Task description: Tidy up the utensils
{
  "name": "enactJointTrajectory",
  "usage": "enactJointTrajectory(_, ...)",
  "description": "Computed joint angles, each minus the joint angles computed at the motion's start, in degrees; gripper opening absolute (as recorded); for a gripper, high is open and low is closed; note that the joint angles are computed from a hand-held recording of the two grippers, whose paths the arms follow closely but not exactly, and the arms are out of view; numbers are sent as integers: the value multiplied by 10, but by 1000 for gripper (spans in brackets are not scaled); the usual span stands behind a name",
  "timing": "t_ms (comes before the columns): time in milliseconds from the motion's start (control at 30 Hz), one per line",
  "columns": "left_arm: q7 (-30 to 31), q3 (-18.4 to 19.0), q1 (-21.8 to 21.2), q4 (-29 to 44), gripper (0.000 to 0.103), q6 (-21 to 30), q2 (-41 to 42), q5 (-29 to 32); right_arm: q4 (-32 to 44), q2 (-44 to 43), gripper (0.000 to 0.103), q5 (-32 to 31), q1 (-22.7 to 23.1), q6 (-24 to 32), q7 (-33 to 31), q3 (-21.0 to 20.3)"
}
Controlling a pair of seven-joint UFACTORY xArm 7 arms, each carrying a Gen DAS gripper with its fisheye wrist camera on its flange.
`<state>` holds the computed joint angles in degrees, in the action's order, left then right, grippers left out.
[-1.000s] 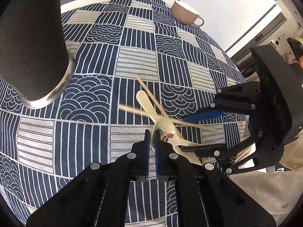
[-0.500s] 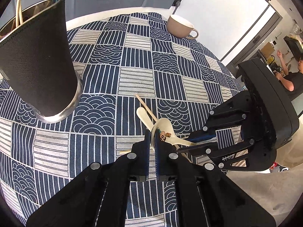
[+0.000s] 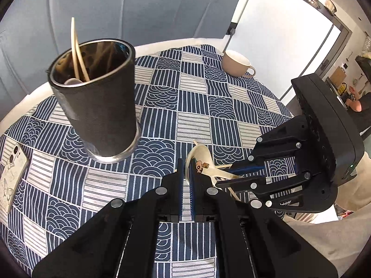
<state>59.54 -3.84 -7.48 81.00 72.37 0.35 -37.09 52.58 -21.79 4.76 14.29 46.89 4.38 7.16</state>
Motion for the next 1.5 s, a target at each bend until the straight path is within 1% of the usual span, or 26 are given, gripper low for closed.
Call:
enactJointTrajectory(67, 3, 4, 4, 1, 5, -13, -5, -7, 19, 16, 8, -8, 0, -2, -5, 3)
enactJointTrajectory(200, -1, 14, 16, 18, 5, -25, -3, -19, 67, 56, 7, -22, 0, -2, -16, 6)
enactJointTrajectory(267, -5, 16, 21, 27, 5, -32, -2, -15, 89, 74, 7, -28, 0, -7, -19, 8)
enactJointTrajectory(300, -6, 17, 24, 30, 5, -37, -2, -13, 101, 83, 7, -28, 1, -10, -22, 8)
enactJointTrajectory(333, -8, 19, 27, 38, 5, -37, 0, -14, 113, 92, 2, -25, 3, -12, -25, 7)
enactJointTrajectory(433, -14, 22, 36, 53, 5, -43, 2, -14, 147, 118, 1, -11, 8, -25, -42, 5)
enactJointTrajectory(500, -14, 24, 41, 53, 5, -56, -1, -12, 165, 134, 1, -1, 12, -30, -57, 4)
enactJointTrajectory(567, -19, 26, 45, 55, 5, -61, -2, -15, 180, 148, 1, -5, 13, -29, -65, 6)
enactJointTrajectory(633, -29, 29, 50, 59, 5, -56, 0, -14, 187, 154, 1, -13, 12, -25, -70, 7)
enactJointTrajectory(767, -36, 26, 51, 53, 5, -53, 1, 7, 179, 147, 1, -4, 5, -13, -67, 0)
enactJointTrajectory(833, -39, 25, 50, 43, 5, -54, 1, 12, 166, 137, 5, 2, 1, -6, -68, -4)
enactJointTrajectory(867, -39, 25, 51, 40, 6, -50, 2, 10, 158, 131, 5, 6, 0, -1, -72, -6)
enactJointTrajectory(900, -37, 25, 51, 34, 9, -45, 2, 6, 148, 124, 5, 4, -2, 3, -73, -7)
enactJointTrajectory(1000, -24, 22, 48, 0, 29, -48, -9, 2, 115, 103, 6, -11, -9, 20, -67, -6)
enactJointTrajectory(1033, -18, 22, 46, -14, 37, -51, -15, 1, 105, 95, 12, -13, -12, 28, -64, -7)
enactJointTrajectory(1067, -17, 22, 44, -22, 42, -45, -16, 0, 94, 87, 22, -16, -14, 37, -61, -8)
enactJointTrajectory(1100, -17, 22, 42, -28, 52, -39, -17, 1, 83, 78, 28, -21, -16, 44, -58, -8)
enactJointTrajectory(1133, -17, 22, 40, -36, 57, -35, -19, 0, 72, 68, 37, -23, -18, 49, -56, -9)
enactJointTrajectory(1167, -17, 22, 38, -43, 57, -30, -21, 0, 63, 60, 42, -22, -20, 55, -56, -10)
enactJointTrajectory(1200, -17, 22, 36, -48, 58, -24, -22, 2, 54, 51, 43, -21, -21, 60, -57, -12)
enactJointTrajectory(1267, -20, 20, 32, -64, 64, -26, -29, 10, 39, 34, 53, -22, -23, 71, -61, -13)
enactJointTrajectory(1367, -33, 18, 24, -96, 66, -43, -43, 17, 27, 18, 60, -18, -23, 89, -89, -21)
enactJointTrajectory(1400, -40, 18, 21, -111, 67, -55, -51, 18, 24, 15, 61, -16, -23, 96, -102, -24)
enactJointTrajectory(1500, -70, 17, 14, -141, 69, -76, -65, 26, 19, 13, 62, -12, -24, 109, -142, -31)
